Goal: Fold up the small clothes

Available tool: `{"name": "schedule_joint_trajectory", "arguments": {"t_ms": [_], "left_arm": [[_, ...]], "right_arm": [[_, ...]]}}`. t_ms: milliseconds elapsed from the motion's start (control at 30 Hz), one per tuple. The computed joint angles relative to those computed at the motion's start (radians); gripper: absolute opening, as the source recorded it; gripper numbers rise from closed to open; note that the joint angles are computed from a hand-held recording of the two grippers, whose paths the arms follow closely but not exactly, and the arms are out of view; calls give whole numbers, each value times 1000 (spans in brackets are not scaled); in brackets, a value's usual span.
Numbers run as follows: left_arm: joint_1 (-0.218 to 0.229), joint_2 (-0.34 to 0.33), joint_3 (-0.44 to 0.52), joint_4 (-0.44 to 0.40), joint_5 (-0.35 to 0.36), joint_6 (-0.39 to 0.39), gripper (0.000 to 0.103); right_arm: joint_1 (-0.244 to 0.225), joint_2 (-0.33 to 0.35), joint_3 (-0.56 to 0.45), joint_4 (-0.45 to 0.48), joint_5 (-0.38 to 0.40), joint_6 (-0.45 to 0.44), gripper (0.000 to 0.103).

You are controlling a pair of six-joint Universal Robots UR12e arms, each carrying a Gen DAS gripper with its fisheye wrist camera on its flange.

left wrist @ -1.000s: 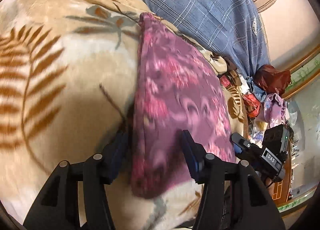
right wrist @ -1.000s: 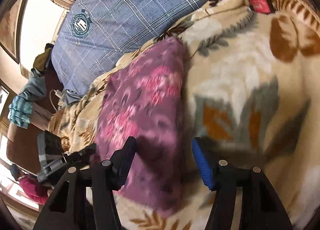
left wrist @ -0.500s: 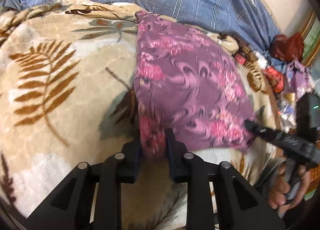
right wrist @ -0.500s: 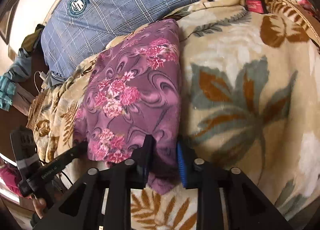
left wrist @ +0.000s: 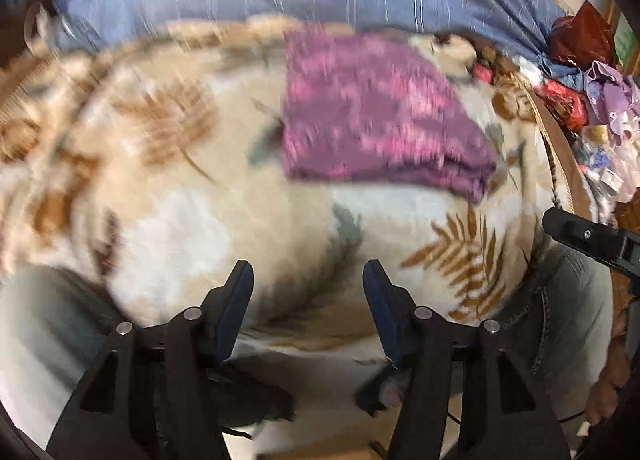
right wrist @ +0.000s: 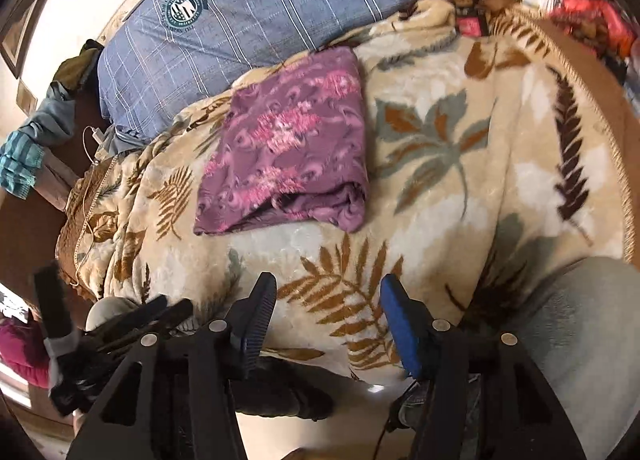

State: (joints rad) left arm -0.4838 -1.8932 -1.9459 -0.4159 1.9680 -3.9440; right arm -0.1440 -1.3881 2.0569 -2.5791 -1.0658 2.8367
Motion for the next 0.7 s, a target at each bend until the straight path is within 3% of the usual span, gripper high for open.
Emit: {"name": "schedule_joint_trajectory", "arguments": {"t_ms": [67,167,300,400,500,600,700], "left_arm": [[-22,17,2,13,93,-11,62],[-28,40,-11,61,133,3,63],[-45,52,8,25,243,-13,63],[-44,60,15,9,213,28,63],[-62,53,35,-39,269,24,65],[-54,61,35,-53,227,10,68],[-58,59,43,-77,232,-3,68]], "right_arm": [[2,-12,-1,-3,14,-5,59],[9,-34,2,-21,21,-13,62],[21,-61,7,-32,7,-18,64],[27,-76,14,-48,4,-24,65],[25,-82,22,-76,19,-15,65],[19,-82,27,-100,46,-13,65],[17,-76,21,-81,56,-22,65]]}}
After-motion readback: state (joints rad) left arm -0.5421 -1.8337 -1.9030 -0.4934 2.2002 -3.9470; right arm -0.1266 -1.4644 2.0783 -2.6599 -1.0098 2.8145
